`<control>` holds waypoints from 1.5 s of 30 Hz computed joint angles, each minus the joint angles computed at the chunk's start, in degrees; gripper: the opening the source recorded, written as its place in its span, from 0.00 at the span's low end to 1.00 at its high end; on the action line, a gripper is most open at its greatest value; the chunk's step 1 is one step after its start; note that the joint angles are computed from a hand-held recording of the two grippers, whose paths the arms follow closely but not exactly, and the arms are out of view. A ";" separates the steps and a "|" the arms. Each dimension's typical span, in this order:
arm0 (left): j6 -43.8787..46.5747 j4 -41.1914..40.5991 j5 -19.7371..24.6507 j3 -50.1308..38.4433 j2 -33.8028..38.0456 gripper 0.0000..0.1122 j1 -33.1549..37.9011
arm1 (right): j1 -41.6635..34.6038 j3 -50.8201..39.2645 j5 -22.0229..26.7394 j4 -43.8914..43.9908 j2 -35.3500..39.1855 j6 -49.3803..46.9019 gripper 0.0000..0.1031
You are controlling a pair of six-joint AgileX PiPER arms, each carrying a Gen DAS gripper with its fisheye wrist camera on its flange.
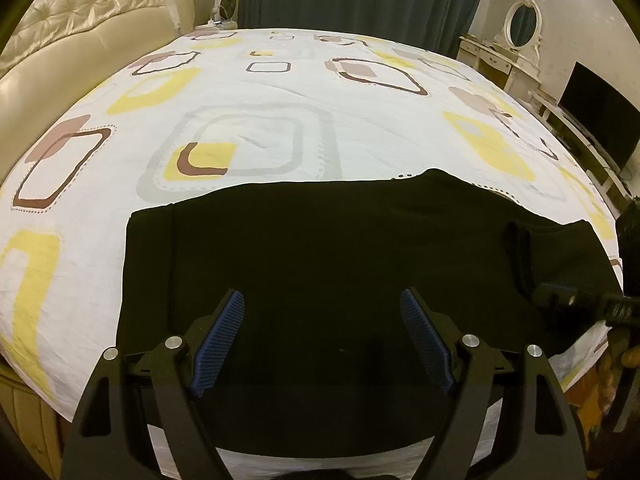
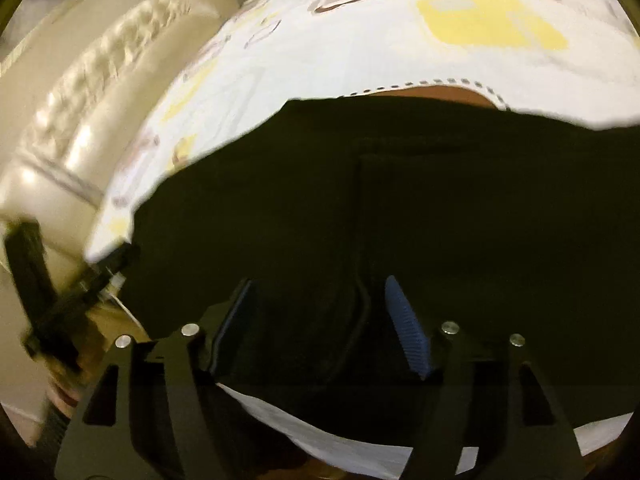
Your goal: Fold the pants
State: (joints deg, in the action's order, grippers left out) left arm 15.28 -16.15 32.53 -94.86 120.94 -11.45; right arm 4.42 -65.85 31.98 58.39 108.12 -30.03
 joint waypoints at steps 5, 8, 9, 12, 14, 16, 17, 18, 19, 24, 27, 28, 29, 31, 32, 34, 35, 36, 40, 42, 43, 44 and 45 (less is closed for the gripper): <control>0.74 0.10 -0.88 0.80 -0.40 0.71 -0.71 | 0.31 1.41 -0.48 4.56 -0.01 -5.67 0.68; 0.61 0.19 -0.92 1.03 -0.45 0.71 -0.93 | 0.57 1.16 0.50 3.11 -0.91 -4.59 0.68; 0.49 0.40 -0.93 1.06 -0.45 0.71 -1.00 | 0.73 1.13 0.81 2.31 -1.50 -4.27 0.68; 0.57 0.36 -0.80 1.07 -0.40 0.71 -1.14 | 0.13 2.08 3.49 2.10 -4.71 -6.23 0.68; 1.24 -0.42 -0.88 1.45 -0.65 0.71 -1.00 | -1.76 3.29 5.57 3.46 -7.66 -9.41 0.67; 1.48 -0.78 -0.81 1.37 -0.68 0.71 -1.00 | -5.65 4.27 6.91 2.13 -11.15 -9.77 0.68; 1.73 -1.04 -0.79 1.32 -0.68 0.71 -0.98 | -8.20 4.61 7.71 2.30 -12.32 -10.66 0.68; 1.94 -1.21 -1.00 1.45 -0.77 0.71 -1.02 | -12.25 4.62 8.58 1.66 -13.58 -11.17 0.68; 1.98 -1.24 -1.18 1.62 -0.84 0.71 -1.06 | -15.28 4.20 9.00 0.46 -13.98 -10.60 0.68; 1.27 -0.96 -0.98 1.41 -0.59 0.71 -1.25 | -31.54 -2.02 10.62 -5.79 -8.30 -3.49 0.68; 0.57 -0.39 -0.74 1.03 -0.22 0.71 -1.60 | -37.20 -8.74 16.81 -3.58 1.69 -1.21 0.68; 0.40 -0.32 -0.66 1.03 -0.16 0.71 -1.66 | -38.29 -10.86 19.65 -1.15 5.12 -1.77 0.68; 0.31 -0.26 -0.66 1.13 -0.16 0.71 -1.70 | -38.79 -12.40 21.77 0.74 7.80 -2.02 0.68; 0.19 0.16 -0.66 1.27 -0.08 0.71 -1.82 | -38.44 -14.00 22.64 2.40 10.73 -2.47 0.67; 0.11 0.49 -0.85 1.45 -0.09 0.71 -1.87 | -38.11 -15.11 23.38 2.81 12.19 -3.01 0.49; -0.13 0.95 -0.93 1.50 0.01 0.71 -1.89 | -36.83 -15.95 21.34 -0.53 12.88 -0.98 0.31; -0.08 0.85 -0.84 1.39 0.13 0.71 -1.85 | -36.81 -16.20 21.07 -1.30 13.23 -0.87 0.27; -0.08 0.66 -0.60 1.23 0.25 0.71 -1.80 | -36.95 -16.06 20.88 -1.46 13.33 -1.16 0.26; 0.66 -0.04 -0.57 1.11 0.29 0.71 -1.63 | -37.59 -14.72 21.24 -0.51 12.45 -2.85 0.33; 0.92 -0.04 -0.84 1.43 0.17 0.71 -1.63 | -38.77 -11.53 22.66 1.92 10.20 -6.27 0.45; 1.04 0.02 -1.01 1.60 0.08 0.71 -1.65 | -39.38 -9.65 23.05 2.63 9.00 -8.07 0.49; 1.02 0.31 -1.35 1.83 -0.05 0.71 -1.69 | -40.20 -7.21 23.70 3.82 7.64 -10.53 0.54; 1.10 0.50 -1.70 2.13 -0.22 0.71 -1.79 | -41.44 -3.29 24.40 5.13 5.49 -13.50 0.58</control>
State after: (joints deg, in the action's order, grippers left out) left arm 16.38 -15.65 30.83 -92.73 120.72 -13.23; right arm -37.02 -69.14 56.37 63.52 113.61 -43.53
